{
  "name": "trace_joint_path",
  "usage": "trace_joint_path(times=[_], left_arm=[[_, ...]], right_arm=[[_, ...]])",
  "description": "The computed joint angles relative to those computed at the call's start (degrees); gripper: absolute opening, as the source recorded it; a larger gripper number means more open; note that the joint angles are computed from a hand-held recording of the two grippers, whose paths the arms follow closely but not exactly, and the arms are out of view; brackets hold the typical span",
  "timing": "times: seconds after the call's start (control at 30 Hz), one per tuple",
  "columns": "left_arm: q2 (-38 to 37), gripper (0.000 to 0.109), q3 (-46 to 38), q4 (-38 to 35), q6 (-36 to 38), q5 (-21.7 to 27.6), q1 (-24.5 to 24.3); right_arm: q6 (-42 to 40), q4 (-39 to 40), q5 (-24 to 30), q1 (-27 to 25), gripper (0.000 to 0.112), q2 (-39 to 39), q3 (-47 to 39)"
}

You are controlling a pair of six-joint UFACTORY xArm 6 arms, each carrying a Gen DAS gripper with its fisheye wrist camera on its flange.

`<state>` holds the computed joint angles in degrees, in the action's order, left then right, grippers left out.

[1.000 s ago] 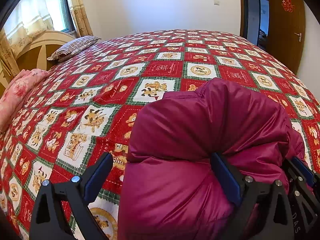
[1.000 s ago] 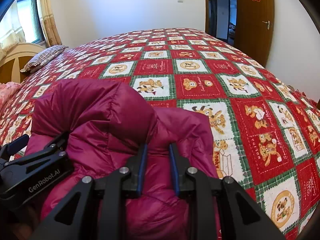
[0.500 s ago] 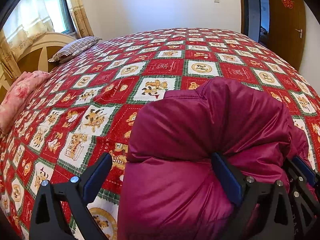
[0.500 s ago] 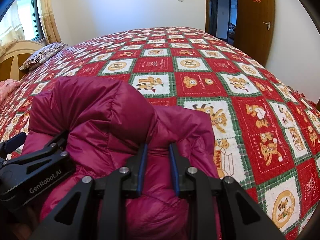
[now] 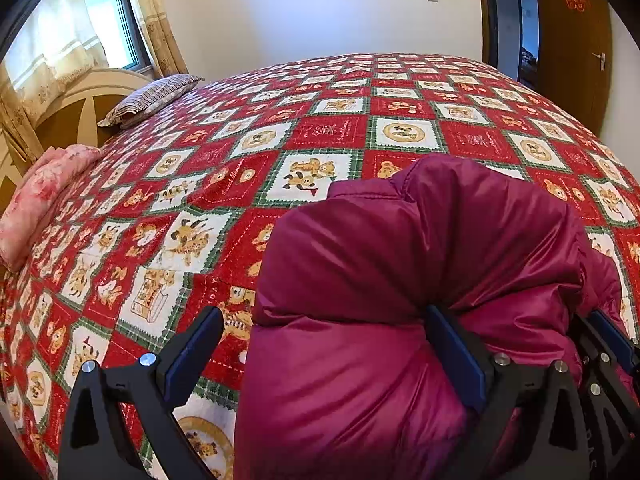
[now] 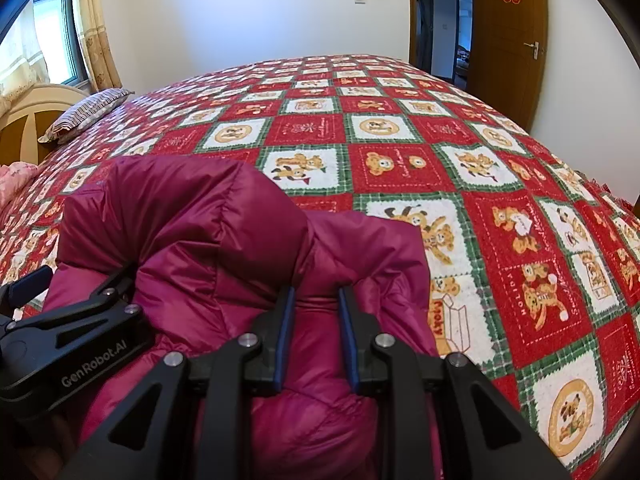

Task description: Fold large clothes

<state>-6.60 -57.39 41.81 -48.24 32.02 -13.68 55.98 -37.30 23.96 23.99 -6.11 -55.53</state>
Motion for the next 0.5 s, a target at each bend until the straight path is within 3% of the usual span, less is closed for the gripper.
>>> trace_joint_path(times=[0.1, 0.17, 0.23, 0.27, 0.4, 0.5], left_arm=[[-1.6, 0.101, 0.5, -5.5, 6.8, -0.3, 0.4], [-6.5, 0.101, 3.8, -9.1, 12.8, -1.3, 1.1], [-12.4, 0.101, 8.6, -12.3, 16.2, -4.5, 2.4], [-16.2, 0.101, 12.0, -16.7, 20.6, -6.9, 3.4], [-23.5, 0.101, 19.8, -30.1, 32.4, -10.9, 6.6], [-23.0, 0.101, 21.0, -36.1, 36.9, -10.1, 7.4]], right_arm=[[-2.5, 2.8, -0.9, -0.3, 0.026, -0.6, 0.5], [-5.3, 4.8, -1.8, -0.6, 0.039, -3.7, 2.7], [-1.8, 2.4, -3.4, -1.2, 0.075, -8.3, 6.3], [1.7, -0.3, -4.2, -1.9, 0.079, -11.6, 8.7], [0.9, 1.7, -6.0, -4.0, 0.079, -16.5, 13.7], [-6.0, 12.4, -9.3, -4.7, 0.079, -16.5, 16.2]])
